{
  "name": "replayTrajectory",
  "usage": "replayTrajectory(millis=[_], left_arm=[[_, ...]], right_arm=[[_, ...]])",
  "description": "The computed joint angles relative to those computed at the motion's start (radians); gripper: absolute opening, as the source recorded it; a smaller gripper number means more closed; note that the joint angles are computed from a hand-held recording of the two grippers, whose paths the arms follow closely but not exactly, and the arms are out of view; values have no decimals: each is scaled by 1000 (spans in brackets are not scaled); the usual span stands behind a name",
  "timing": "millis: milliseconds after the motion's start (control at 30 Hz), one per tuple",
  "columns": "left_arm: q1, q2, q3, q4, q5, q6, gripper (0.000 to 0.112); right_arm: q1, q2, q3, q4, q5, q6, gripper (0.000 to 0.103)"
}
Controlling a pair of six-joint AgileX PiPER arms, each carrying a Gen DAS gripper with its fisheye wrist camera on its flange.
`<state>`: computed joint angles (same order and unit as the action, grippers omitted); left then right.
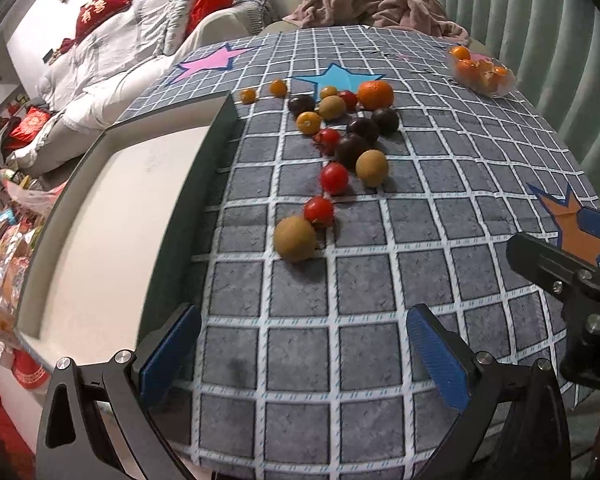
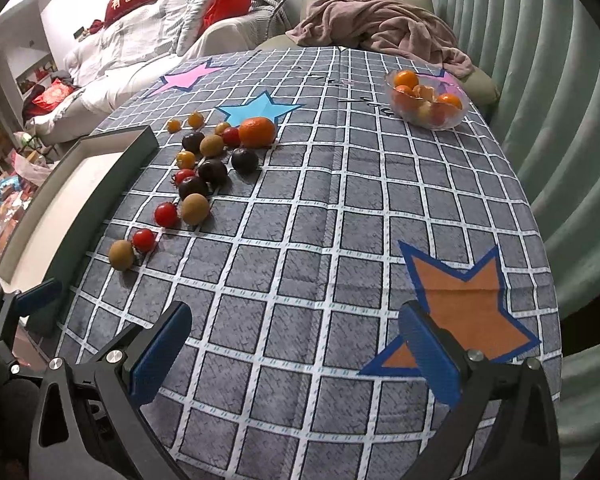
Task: Organize fruits
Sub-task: 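Move both grippers toward the pile of small fruits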
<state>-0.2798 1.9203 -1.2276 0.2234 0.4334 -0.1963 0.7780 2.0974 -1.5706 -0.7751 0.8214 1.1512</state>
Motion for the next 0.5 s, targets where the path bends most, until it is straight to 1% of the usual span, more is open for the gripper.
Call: replayTrajectory(millis=[67,233,400,500], left_arm=[[-2,18,-17,-9,-14,20,103],[-12,79,-86,59,-5,-26,103],[-5,126,-154,29,-1,18,103],[-2,158,-196,21,22,34,103]], right_arm=[[-10,14,-25,14,1,-33,103],[-43,70,-121,87,-6,-166,103],[-68,145,-240,165,7,-305,103],[-83,196,-322,219,15,-401,103]])
